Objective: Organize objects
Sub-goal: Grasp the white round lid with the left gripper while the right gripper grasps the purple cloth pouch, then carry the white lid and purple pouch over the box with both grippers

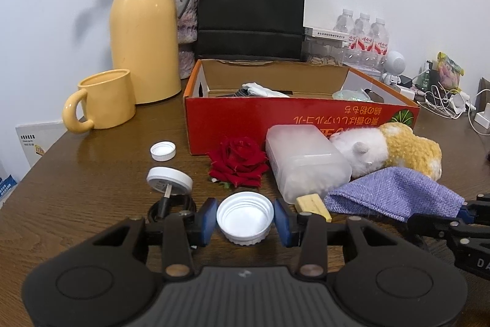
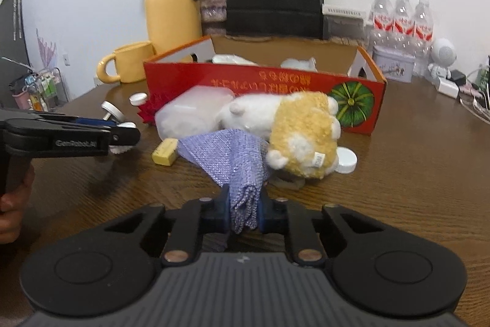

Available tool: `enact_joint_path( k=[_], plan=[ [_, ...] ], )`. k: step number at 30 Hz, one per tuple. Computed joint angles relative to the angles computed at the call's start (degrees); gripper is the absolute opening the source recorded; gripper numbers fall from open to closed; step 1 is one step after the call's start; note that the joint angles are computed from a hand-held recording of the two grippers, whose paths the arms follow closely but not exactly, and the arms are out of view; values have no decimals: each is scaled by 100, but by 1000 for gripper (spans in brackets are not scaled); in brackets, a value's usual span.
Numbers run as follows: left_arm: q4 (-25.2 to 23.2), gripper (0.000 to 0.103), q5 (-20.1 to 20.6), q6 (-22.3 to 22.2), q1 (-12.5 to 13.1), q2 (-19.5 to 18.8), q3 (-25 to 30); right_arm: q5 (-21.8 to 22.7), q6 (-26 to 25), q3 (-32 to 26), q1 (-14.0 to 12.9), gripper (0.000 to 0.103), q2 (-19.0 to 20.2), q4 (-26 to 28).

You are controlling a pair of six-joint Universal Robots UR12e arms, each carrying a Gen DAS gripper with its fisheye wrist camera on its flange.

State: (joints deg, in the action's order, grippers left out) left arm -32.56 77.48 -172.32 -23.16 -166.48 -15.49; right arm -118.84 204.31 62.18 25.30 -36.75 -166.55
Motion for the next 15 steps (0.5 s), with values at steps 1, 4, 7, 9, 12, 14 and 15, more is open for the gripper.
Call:
enact_joint_path(
  k=[1,4,7,9,12,14,15],
  plan=[
    [19,39,-2,-1,0,9,-19,-26,-43,11,14,15,5,-96],
    [197,39,-15,-9,1,85,-196,-170,-247,68,70,15,26,-532],
    [411,39,-31,-58,0,187,-416,-401,-469,64,139,15,76,-908],
    [581,39,-33,-109,2,273,-593,-441,-493,86,147,15,61,-1045],
    [889,39,-60,-174,6,414,-875,-555,-548,107,162,15,34,-1182],
    [1032,39,-74,-216,1,477,-990,-594,-580,122,165,15,16,-1259],
    [1063,39,-91,-221,2,494,-1012,-620,-603,121,168,15,12,-1291]
  ],
)
